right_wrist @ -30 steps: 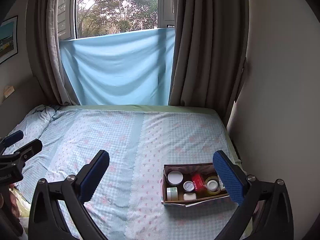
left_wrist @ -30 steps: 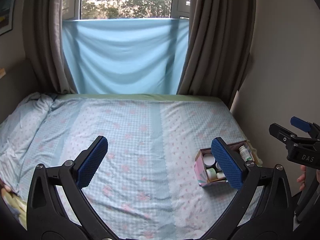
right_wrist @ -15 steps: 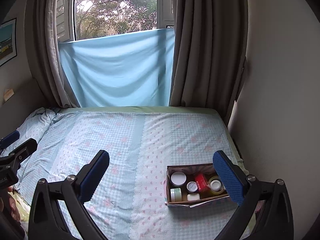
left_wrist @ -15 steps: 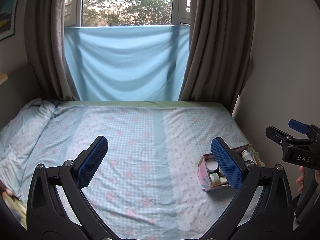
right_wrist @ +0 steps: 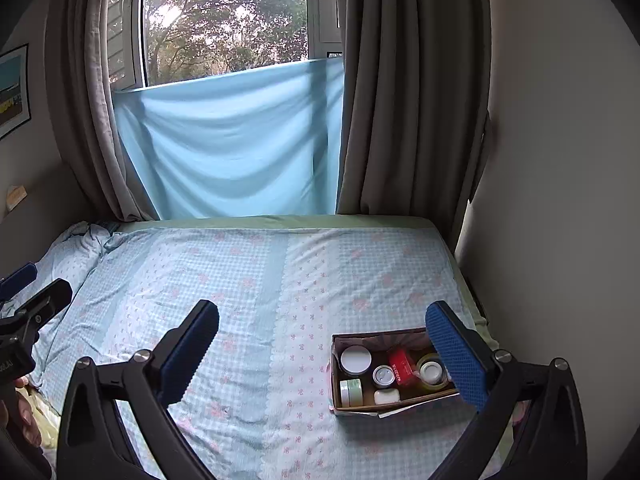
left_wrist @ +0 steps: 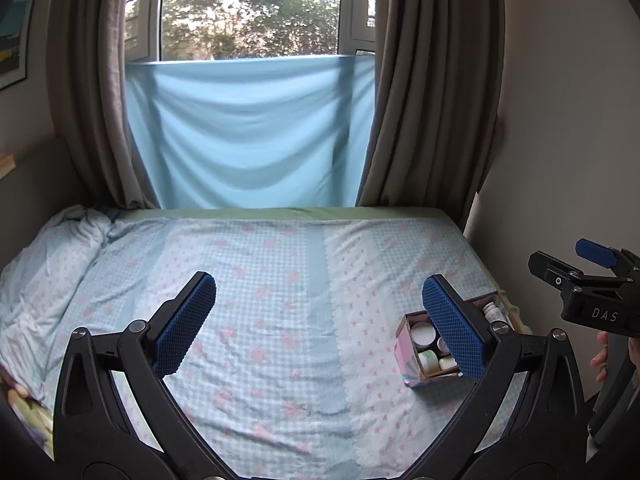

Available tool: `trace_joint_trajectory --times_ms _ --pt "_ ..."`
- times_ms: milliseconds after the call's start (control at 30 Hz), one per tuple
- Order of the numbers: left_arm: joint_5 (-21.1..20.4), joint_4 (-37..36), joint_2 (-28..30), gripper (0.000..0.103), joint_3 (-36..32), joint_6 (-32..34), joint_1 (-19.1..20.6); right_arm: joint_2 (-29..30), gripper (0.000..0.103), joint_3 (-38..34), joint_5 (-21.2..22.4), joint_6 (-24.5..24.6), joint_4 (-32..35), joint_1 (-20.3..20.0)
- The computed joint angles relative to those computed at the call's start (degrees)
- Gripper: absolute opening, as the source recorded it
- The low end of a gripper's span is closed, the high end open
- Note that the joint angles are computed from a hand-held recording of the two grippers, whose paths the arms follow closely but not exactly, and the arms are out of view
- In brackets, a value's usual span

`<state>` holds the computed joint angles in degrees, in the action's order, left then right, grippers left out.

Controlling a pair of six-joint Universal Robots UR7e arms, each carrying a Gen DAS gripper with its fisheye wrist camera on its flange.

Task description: Organize rigid objects

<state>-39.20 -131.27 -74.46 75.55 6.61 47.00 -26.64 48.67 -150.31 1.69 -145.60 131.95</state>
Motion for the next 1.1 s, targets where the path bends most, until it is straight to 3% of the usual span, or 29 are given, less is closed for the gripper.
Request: trace_joint_trajectory --times_ms 667,967,1100 --pt "2.0 -3.0 0.6 0.103 1.2 0.9 -1.1 -1.0 0.103 0.7 0.0 0.4 -0.2 -0.1" --pt "6.9 -15.3 1.5 0.103 3.9 9.5 -2.7 -1.2 0.103 0.8 0.0 0.5 -0.2 -0.1" --pt "4.8 -15.1 1.4 0.103 3.8 8.7 -2.4 -0.9 0.103 -0.2 0.0 0.8 0.6 -0.2"
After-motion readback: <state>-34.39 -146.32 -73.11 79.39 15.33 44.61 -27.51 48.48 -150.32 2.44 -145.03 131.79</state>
